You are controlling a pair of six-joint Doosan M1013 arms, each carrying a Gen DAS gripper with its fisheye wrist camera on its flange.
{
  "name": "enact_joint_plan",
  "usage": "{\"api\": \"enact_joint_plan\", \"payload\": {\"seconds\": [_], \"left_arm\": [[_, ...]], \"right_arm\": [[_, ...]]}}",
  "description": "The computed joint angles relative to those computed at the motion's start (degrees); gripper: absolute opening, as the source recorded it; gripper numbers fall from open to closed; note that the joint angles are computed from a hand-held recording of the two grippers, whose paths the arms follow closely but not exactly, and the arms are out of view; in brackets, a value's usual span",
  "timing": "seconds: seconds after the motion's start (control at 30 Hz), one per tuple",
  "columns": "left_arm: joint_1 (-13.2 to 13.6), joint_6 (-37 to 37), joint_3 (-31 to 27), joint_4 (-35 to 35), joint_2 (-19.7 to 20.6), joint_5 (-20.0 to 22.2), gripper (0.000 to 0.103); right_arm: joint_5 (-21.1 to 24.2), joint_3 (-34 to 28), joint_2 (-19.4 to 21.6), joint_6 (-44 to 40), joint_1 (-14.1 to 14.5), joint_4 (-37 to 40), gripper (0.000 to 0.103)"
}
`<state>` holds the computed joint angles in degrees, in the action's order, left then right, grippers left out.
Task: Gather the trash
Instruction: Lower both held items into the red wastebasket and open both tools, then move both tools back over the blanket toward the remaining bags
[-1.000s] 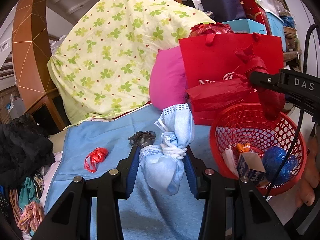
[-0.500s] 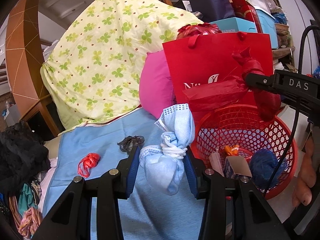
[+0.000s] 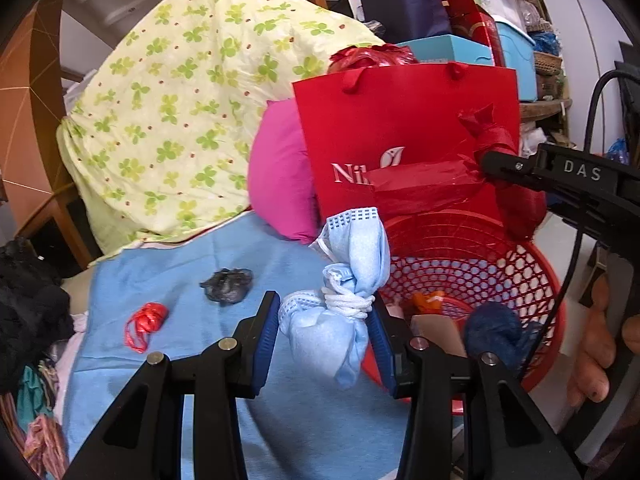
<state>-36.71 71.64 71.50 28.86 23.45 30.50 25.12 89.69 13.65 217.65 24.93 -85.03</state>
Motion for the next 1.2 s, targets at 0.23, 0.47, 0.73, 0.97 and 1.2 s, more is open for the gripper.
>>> {"api": "enact_joint_plan", "payload": {"seconds": [0.23,0.47,0.73,0.97,1.2], "left_arm": [[1.2,14.8,-1.6,-19.8,0.7,0.9,0.046],[1.3,22.5,-2.1,-28.3,1.6,1.6,0.047],[1.7,25.5,-3.2,-33.2,3.0,3.5,0.059],[2.5,24.6,-2.8,-33.2,3.2,3.7,0.059],[3.4,22.5,-1.3,-31.1,2.7,3.6,0.059]], "right_arm": [[0.5,0.8,-0.5,-0.6,-0.4,1.2,0.034],[-0.1,1.3,-0.8,-4.2,-1.2,6.8,0.035],[-2.9,0.3,-0.3,-14.7,-2.3,20.5,0.05],[-0.8,0.1,-0.2,-9.5,-1.1,12.9,0.063],[-0.8,-1.8,1.0,-11.4,-0.3,13.4,0.063]]}}
